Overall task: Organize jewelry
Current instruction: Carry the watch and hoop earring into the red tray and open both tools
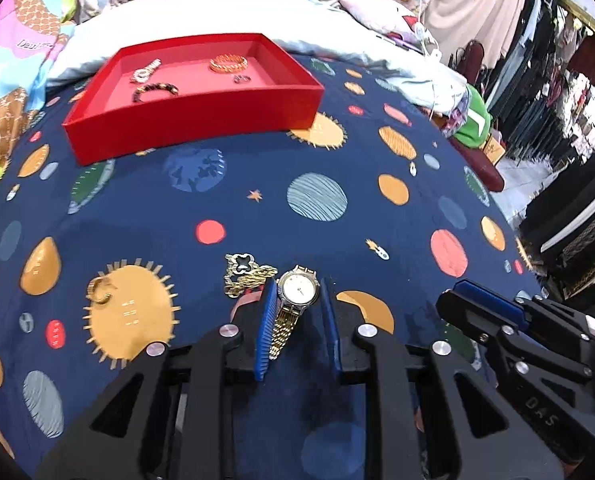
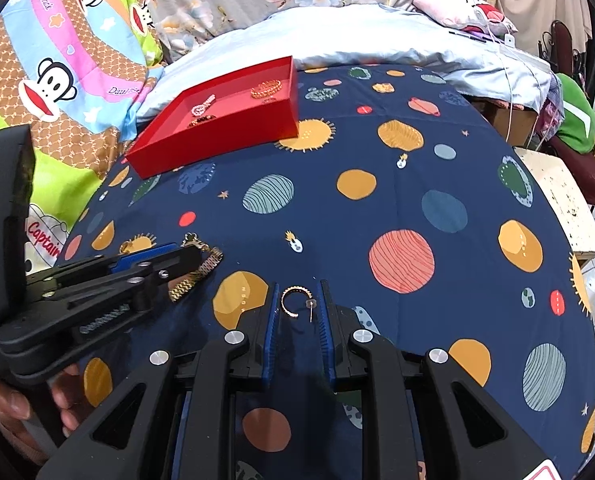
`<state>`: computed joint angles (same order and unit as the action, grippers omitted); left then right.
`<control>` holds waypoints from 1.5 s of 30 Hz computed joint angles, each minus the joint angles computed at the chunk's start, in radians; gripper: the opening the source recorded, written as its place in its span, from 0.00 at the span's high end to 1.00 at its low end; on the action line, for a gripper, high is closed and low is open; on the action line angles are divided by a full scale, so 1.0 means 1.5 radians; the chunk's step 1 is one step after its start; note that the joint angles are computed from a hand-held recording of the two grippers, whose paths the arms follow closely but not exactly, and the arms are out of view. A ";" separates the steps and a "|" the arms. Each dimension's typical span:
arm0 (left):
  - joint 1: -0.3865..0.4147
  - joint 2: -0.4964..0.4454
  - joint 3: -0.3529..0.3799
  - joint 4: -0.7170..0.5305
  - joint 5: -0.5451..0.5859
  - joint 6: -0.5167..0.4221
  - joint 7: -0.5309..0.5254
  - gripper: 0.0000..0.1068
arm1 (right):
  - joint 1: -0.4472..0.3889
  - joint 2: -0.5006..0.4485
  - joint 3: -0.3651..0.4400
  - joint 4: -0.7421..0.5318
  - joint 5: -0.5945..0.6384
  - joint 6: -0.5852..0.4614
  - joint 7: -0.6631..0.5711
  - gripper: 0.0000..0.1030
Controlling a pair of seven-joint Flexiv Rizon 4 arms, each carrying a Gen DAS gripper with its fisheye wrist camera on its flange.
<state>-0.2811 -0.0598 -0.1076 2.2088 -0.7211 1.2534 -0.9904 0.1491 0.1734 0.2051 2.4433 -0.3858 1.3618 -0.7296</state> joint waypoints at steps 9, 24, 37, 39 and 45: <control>0.013 0.052 0.032 0.003 -0.001 -0.014 -0.017 0.80 | 0.007 0.008 0.000 -0.024 0.010 0.013 -0.023 0.83; 0.075 -0.010 0.037 -0.133 0.037 0.015 -0.009 0.80 | 0.029 -0.112 -0.038 -0.202 0.047 0.063 -0.136 0.84; 0.112 -0.175 0.024 -0.328 0.192 0.002 -0.141 0.80 | 0.041 -0.309 -0.017 -0.460 0.221 -0.041 -0.321 0.83; 0.117 -0.189 0.022 -0.340 0.204 -0.003 -0.156 0.80 | 0.041 -0.335 -0.015 -0.485 0.227 -0.052 -0.327 0.83; 0.127 -0.227 0.027 -0.375 0.242 -0.023 -0.188 0.80 | 0.039 -0.388 -0.007 -0.534 0.246 -0.081 -0.346 0.83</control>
